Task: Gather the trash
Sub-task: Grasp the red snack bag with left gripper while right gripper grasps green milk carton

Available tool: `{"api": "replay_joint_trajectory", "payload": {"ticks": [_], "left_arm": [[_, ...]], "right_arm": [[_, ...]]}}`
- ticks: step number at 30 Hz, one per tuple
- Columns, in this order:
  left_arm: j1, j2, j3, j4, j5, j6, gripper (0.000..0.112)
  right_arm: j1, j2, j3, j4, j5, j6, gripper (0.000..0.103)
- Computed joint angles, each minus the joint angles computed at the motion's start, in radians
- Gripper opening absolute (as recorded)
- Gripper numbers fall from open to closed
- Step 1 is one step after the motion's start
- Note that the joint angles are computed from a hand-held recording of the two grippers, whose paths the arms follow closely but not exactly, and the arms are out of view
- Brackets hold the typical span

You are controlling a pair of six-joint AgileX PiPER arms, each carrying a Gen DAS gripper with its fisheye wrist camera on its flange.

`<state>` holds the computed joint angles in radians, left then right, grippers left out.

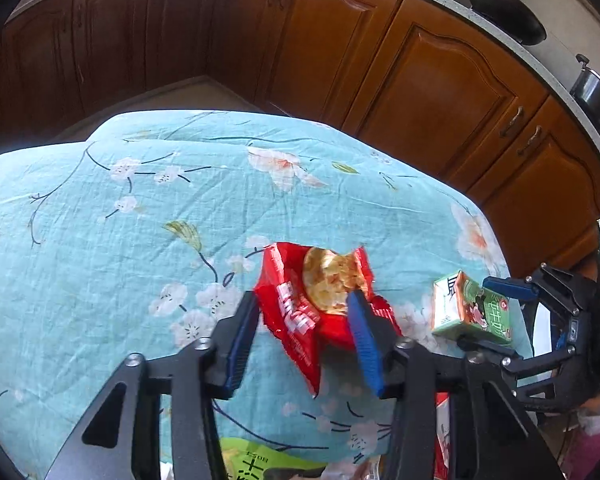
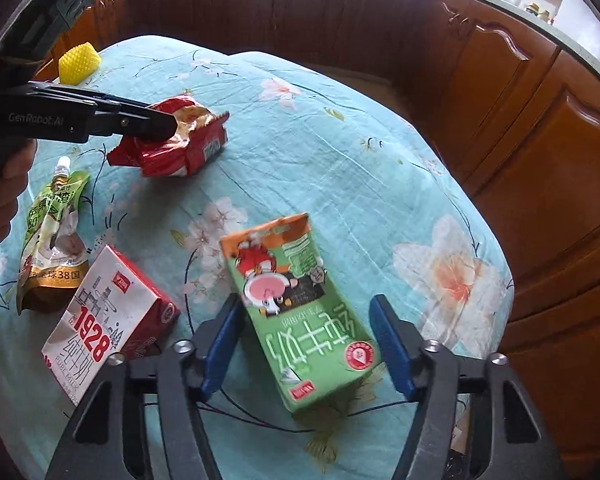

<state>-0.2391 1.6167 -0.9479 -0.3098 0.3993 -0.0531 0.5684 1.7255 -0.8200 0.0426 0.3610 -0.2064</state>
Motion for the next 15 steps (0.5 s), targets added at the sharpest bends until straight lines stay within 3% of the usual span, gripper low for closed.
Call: {"api": "replay_joint_trajectory", "payload": {"ticks": [2, 6, 15], "left_arm": [[-0.019, 0.007, 0.004, 0.017, -0.019, -0.006, 0.011], [-0.068, -0.046, 0.053, 0.05, -0.063, -0.042, 0.008], [-0.231, -0.245, 0.16, 0.275, -0.117, -0.32, 0.007]], "right_arm": [[-0.01, -0.033, 0.036, 0.035, -0.023, 0.005, 0.057], [-0.063, -0.141, 0.138, 0.231, -0.062, -0.071, 0.047], [-0.104, -0.464, 0.412, 0.495, -0.135, -0.048, 0.045]]}}
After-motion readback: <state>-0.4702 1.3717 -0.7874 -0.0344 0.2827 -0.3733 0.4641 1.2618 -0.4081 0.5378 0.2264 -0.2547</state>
